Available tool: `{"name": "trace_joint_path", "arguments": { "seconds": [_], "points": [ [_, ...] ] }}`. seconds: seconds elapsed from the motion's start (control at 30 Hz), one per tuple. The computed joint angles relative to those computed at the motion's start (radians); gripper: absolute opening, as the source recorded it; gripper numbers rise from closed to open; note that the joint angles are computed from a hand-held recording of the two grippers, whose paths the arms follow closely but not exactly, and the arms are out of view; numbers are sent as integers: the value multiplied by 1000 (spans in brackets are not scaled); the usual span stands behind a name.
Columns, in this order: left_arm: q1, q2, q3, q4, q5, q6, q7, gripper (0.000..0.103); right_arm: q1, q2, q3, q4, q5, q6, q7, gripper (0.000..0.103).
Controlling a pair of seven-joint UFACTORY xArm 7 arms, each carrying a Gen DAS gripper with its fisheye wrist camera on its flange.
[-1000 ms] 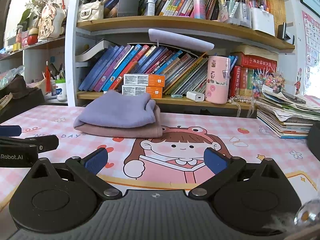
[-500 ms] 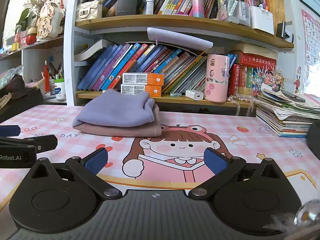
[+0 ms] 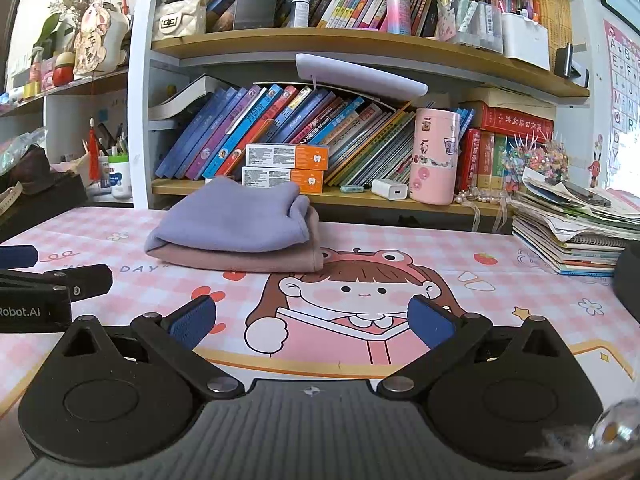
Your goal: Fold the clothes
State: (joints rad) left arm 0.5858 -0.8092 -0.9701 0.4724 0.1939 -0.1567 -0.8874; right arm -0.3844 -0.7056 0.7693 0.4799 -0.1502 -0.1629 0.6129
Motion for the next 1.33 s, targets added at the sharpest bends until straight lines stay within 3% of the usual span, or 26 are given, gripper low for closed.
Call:
{"name": "trace_joint_path", "arguments": {
  "seconds": [1.33],
  "points": [
    [-6, 7, 1, -2, -15, -8, 21, 103, 4, 8, -3, 6, -11, 9, 1, 103]
  ]
}}
